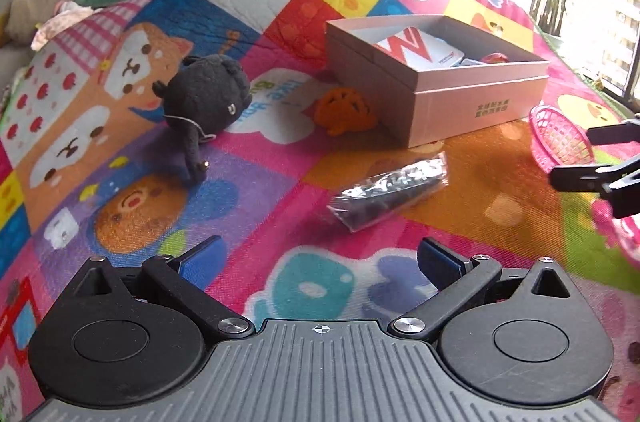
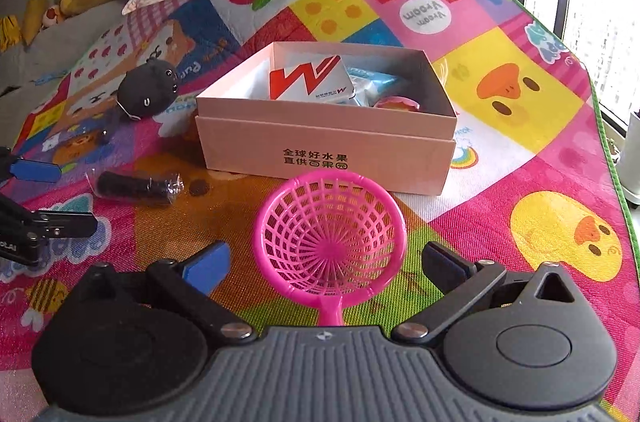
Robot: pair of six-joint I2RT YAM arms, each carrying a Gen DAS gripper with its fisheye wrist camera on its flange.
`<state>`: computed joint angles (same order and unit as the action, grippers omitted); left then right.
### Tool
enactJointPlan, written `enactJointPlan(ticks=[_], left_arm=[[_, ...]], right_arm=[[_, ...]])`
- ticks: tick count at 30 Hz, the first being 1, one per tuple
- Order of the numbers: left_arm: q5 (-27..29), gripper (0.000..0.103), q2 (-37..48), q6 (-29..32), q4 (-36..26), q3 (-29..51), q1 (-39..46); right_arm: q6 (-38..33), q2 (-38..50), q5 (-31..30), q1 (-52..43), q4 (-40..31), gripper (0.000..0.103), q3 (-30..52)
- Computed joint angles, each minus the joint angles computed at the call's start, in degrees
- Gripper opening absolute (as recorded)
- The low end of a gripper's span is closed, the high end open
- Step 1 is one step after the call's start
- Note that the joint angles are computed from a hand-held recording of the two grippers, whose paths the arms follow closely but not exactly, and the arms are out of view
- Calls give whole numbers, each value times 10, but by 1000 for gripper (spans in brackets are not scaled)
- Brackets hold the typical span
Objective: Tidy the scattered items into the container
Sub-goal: 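Grasp the plastic-wrapped black tube crosswise with the left gripper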
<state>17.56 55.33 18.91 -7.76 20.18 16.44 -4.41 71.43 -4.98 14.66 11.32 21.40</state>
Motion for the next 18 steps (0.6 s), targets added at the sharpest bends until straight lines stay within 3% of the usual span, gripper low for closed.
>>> enactJointPlan(ticks=[1,5,10,14,18], left_arm=[[4,103,-11,-9,-8,0,-8],[-36,103,-14,-79,-5,6,-70],[-134,103,41,-180,33,25,-171],[-212,103,109,-200,82,45,-230],[-224,103,143,-194,130,42,-241]], right_arm=[[-2,3,2,3,-7,82,4],[14,-49,4,7,-11,81,-22],[33,-175,12,15,-56,82,-67],[40,-223,26,12,-79,82,-86],[43,-258,11,-8,-95,82,-102]])
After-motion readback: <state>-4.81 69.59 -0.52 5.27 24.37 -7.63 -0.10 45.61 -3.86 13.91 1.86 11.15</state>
